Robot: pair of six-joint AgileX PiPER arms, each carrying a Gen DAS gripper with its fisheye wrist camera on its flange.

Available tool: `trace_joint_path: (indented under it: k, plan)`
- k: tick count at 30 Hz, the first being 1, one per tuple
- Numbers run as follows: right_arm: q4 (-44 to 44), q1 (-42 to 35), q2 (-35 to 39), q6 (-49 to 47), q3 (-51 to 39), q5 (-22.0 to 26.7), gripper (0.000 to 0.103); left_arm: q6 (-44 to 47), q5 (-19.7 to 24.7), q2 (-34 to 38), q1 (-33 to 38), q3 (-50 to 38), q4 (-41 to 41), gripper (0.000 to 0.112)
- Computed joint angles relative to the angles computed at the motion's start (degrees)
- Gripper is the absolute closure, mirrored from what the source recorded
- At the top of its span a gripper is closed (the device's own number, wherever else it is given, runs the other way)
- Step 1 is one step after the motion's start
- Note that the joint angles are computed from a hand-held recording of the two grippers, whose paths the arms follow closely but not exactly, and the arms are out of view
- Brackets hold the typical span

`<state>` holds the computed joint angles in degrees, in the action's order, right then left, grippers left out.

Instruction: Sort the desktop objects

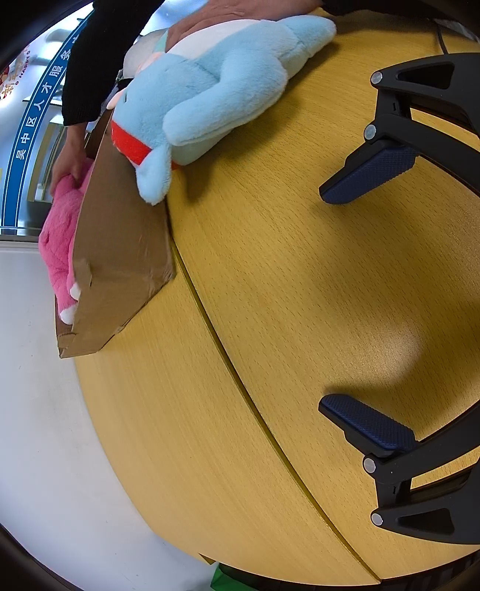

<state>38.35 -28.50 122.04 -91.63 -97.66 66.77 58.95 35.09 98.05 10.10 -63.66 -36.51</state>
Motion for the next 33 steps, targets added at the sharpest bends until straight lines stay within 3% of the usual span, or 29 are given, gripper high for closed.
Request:
trace_joint_path:
  k: [33]
  plan:
    - [-0.10,0.26,0.31,0.42,-0.60,0.09,0.000,-1.26,-0.13,0.70,-0.69,-0.97,0.69,0.009]
